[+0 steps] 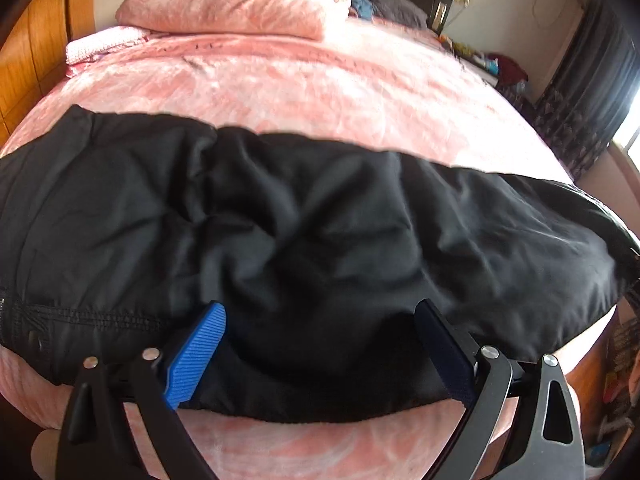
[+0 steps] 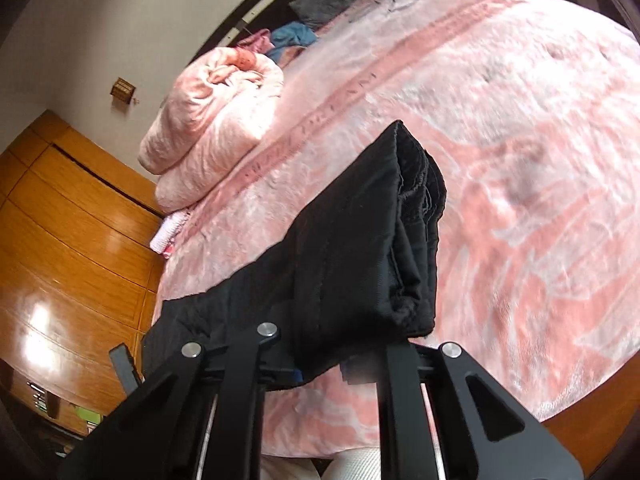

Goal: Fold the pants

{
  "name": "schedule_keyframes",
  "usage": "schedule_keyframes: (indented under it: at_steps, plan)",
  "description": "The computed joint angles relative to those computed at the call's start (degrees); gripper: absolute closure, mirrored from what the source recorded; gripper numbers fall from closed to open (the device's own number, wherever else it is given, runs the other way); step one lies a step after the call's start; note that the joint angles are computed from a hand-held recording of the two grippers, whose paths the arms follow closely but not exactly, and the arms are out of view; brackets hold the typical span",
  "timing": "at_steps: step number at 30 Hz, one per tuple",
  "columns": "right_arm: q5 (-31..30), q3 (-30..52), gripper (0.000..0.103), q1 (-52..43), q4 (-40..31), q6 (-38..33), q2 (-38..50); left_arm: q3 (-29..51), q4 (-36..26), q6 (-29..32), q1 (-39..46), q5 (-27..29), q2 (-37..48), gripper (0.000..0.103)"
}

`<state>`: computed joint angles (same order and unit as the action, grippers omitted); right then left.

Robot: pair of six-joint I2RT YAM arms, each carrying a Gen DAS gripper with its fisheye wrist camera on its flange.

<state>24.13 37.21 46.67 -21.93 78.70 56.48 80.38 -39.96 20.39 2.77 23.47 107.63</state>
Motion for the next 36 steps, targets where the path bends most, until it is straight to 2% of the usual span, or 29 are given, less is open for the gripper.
schedule_keyframes:
  at_steps: [2,5,6,8,9,10,11,14,17,19,21,23,26,29,31,34,36]
  plan:
    - [3.8,3.03,0.092,1.22,-3.59,-2.32,-0.06,-0.77,2.28,-1.17,-0.17,0.93,-0.97,0.007]
    - [1.77,3.64,0.092,-1.13,-6.78,-2.04,2.55,-0.47,3.14,-1.57,-1.73,-0.65,0.96,0.007]
    - [-0.91,1.79,0.092,-2.66,-6.25,-0.65,4.01,-0.25,2.99,-1.08,-2.55,-2.2,2.61,0.007]
    - [-7.84,-1.93,0.092,-5.66,-2.99,2.75,8.45,-3.67,7.6,0.72,-3.81,-4.84,2.24,0.004]
    - [-9.27,-4.5,0.091,-5.9,-0.07,4.19,8.92,-5.86,10.1,1.85,-4.24,-5.51,1.05,0.004]
    - [-9.64,-7.56,0.091,-5.49,3.77,6.36,8.53,-6.06,10.01,2.2,-4.22,-5.45,0.73,0.004]
    - [-8.73,-9.63,0.091,-4.32,5.53,8.15,7.12,-5.57,8.92,2.31,-3.85,-4.84,0.6,0.004]
    - [-7.24,-9.47,0.091,-3.08,4.47,8.77,5.92,-3.51,5.71,1.34,-1.73,-2.32,-0.07,0.004]
    - [-5.76,-6.25,0.091,-2.12,0.94,7.59,7.18,-4.94,10.22,0.03,-0.24,-5.26,-1.17,0.004]
    - [-4.46,-4.21,0.092,-1.39,-1.96,6.59,6.77,-3.25,9.03,1.54,-0.12,-7.23,2.29,0.004]
    - [-3.98,-3.81,0.092,-1.47,-2.05,6.5,5.21,-4.54,10.53,3.51,-0.3,-7.28,1.52,0.004]
    - [-3.56,-3.48,0.092,-1.66,-2.44,5.43,2.5,-3.02,8.57,2.64,0.51,-4.39,1.05,0.004]
    - [-2.76,-0.88,0.093,-2.49,-4.14,1.86,0.72,-1.53,8.7,-2.34,1.9,-0.98,0.82,0.004]
    - [-1.38,0.52,0.093,-3.31,-8.03,0.88,-1.06,-1.36,8.13,-0.62,0.24,-1.68,2.58,0.004]
    - [-1.1,-1.32,0.093,-3.97,-10.87,3.67,-3.05,-4.84,11.59,1.89,-0.9,-1.09,1.61,0.004]
    - [-4.33,-8.62,0.092,-4.6,-9.46,10.19,-4.23,-11.3,17.12,4.09,-2.03,-1.26,-1.75,0.004]
    - [-4.71,-12.02,0.092,-3.26,-6.21,12.21,-3.71,-10.86,15.49,2.83,-1.67,0.43,-2.49,0.004]
